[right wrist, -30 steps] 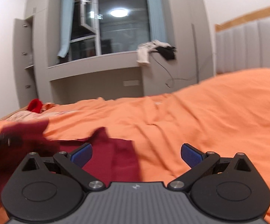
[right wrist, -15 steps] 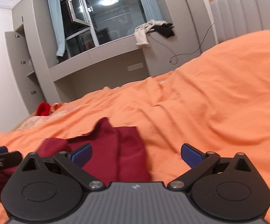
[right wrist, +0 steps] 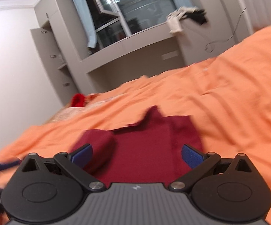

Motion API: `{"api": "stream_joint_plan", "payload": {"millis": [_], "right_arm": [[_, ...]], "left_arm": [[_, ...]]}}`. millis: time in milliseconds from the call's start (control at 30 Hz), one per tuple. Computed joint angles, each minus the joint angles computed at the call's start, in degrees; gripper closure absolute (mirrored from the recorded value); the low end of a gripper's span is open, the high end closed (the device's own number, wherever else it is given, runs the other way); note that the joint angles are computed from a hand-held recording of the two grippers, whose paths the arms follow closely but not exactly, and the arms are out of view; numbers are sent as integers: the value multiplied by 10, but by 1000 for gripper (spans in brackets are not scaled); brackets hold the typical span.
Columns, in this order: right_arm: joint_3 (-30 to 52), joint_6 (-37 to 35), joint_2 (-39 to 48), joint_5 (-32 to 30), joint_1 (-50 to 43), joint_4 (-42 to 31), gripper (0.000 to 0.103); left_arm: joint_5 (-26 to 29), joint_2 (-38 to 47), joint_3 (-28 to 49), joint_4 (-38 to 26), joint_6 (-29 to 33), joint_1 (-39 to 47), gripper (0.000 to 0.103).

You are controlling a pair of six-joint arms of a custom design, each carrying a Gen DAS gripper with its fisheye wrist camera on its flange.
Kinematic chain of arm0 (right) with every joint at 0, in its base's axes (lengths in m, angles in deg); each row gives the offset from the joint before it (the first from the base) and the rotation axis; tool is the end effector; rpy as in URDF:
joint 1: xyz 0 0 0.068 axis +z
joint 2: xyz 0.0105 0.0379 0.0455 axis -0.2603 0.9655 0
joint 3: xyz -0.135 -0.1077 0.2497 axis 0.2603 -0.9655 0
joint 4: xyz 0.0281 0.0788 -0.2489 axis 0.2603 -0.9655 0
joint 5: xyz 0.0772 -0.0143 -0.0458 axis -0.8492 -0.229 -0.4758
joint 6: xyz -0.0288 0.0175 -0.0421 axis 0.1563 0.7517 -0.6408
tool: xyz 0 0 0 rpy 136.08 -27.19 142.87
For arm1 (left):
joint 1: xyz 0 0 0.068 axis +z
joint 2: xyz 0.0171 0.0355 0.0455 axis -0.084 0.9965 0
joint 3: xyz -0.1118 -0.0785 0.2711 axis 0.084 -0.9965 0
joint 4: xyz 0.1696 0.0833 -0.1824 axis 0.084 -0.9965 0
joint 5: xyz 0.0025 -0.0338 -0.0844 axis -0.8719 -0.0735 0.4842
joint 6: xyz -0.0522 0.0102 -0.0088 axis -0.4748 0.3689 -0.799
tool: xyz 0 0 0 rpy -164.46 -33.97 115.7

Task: Fold small clothes

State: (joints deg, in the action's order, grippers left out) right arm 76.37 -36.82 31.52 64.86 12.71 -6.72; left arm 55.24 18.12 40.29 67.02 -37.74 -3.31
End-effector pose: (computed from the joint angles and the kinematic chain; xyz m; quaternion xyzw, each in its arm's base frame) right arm 0.2920 0.1389 0.2237 0.1755 0.8089 0.1610 0.5376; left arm 0.3151 -0.0101 0.2535 0.2692 0.7999 -0.1369 0.5185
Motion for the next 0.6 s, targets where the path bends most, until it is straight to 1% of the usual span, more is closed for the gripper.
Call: {"api": "stream_joint_plan", "payload": {"millis": [67, 200, 267, 367, 433, 500, 533, 567, 600], "right_arm": [[17, 3, 18, -63, -15, 14, 0], [77, 9, 75, -188, -46, 9, 0], [111, 8, 104, -223, -56, -6, 0], [176, 15, 150, -254, -72, -55, 0], [199, 25, 174, -276, -81, -51, 1], [216, 41, 193, -291, -89, -41, 11], [223, 47, 200, -296, -92, -39, 14], [228, 51, 207, -297, -92, -39, 20], [236, 52, 213, -292, -92, -45, 27]], "left_arm": [[1, 15, 2, 1, 10, 5, 1], [20, 25, -15, 40, 38, 14, 1], [20, 29, -20, 47, 46, 13, 2], [5, 31, -34, 73, 56, 6, 9], [4, 34, -40, 86, 59, 6, 13], [6, 39, -38, 89, 59, 7, 21], [6, 41, -37, 89, 59, 7, 23], [2, 41, -40, 93, 57, 5, 28], [-2, 43, -40, 96, 56, 4, 39]]}}
